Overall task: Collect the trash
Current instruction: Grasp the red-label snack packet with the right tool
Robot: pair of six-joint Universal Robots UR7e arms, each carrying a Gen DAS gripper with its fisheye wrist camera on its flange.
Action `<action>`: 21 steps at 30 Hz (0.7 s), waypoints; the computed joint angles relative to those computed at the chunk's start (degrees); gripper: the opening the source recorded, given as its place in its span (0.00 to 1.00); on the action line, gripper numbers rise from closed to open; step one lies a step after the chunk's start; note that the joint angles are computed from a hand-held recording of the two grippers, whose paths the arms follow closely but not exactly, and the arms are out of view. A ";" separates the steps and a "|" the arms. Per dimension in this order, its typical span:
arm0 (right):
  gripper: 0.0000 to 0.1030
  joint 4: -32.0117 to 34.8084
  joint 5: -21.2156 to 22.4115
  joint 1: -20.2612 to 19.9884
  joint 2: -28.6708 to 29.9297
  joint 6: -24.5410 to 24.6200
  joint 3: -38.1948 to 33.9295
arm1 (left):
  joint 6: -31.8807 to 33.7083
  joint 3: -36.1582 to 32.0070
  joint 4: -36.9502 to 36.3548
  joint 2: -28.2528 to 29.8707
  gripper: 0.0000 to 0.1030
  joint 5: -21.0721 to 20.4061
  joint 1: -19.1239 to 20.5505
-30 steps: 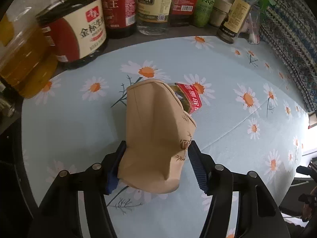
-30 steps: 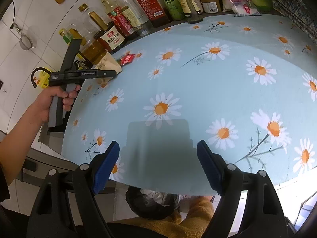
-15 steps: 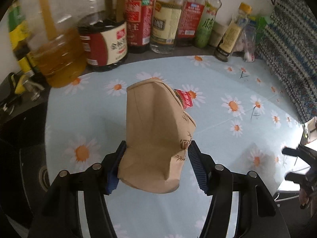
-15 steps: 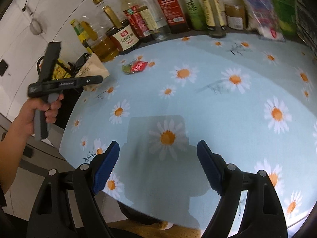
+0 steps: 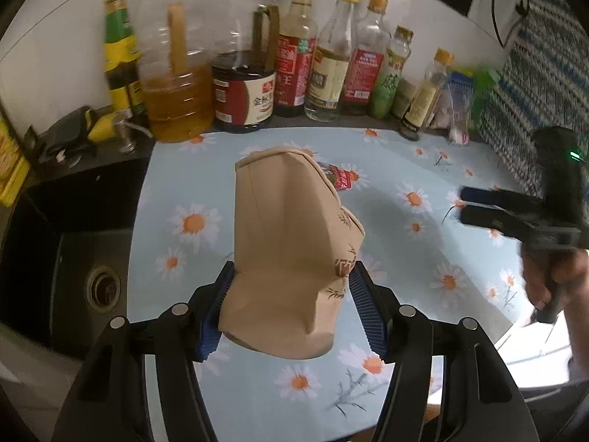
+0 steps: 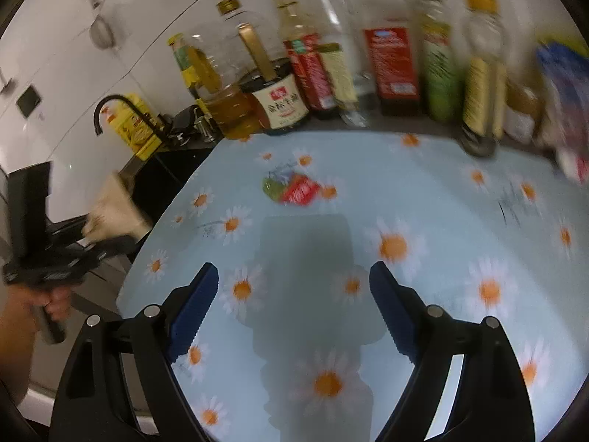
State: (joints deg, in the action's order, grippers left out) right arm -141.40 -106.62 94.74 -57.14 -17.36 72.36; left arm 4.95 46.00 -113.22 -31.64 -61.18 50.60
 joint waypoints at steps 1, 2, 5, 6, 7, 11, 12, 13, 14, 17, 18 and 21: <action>0.81 1.48 -0.03 -0.02 1.17 -0.68 -1.96 | -0.94 0.99 -0.25 -0.61 0.58 0.12 -0.08; 0.82 3.50 0.46 -0.21 2.52 -1.09 -4.42 | -1.78 1.54 -0.06 -0.98 0.58 0.21 -0.13; 0.85 11.64 3.34 -1.13 6.86 -0.14 -12.83 | -5.00 4.56 -0.12 -2.83 0.58 -0.74 -0.26; 0.86 13.13 3.48 -1.26 8.47 -0.75 -15.44 | -5.35 5.90 -0.70 -3.45 0.58 -0.12 -0.53; 0.86 14.13 3.19 -1.24 9.65 -1.31 -17.28 | -5.71 7.13 -1.42 -4.04 0.58 0.37 -0.75; 0.86 23.44 -0.13 -1.34 17.91 -1.91 -31.02 | -9.75 11.97 -3.50 -6.65 0.58 0.31 -1.28; 0.86 26.66 0.01 -1.47 20.14 -2.44 -34.98 | -10.74 13.20 -4.01 -7.28 0.58 0.15 -1.35; 0.86 28.97 -0.39 -1.48 21.66 -3.06 -37.66 | -11.72 14.64 -4.58 -7.99 0.58 -0.13 -1.42; 0.86 31.60 -1.35 -1.33 23.92 -4.12 -41.43 | -12.72 16.18 -5.17 -8.74 0.58 -0.34 -1.48; 0.86 35.55 -4.78 -0.61 28.24 -8.86 -47.99 | -18.09 20.36 -5.49 -10.96 0.58 -2.80 -1.44; 0.86 36.66 -5.80 -0.40 29.77 -9.91 -50.34 | -19.41 21.67 -5.99 -11.70 0.58 -4.16 -1.47; 0.86 40.75 -6.93 -0.28 33.82 -11.36 -57.32 | -20.95 25.07 -7.78 -13.36 0.58 -4.08 -2.45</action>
State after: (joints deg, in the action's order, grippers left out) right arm -100.65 -113.56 94.46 -23.32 -28.72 15.04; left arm -16.00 71.07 -121.00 -45.00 -65.26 48.15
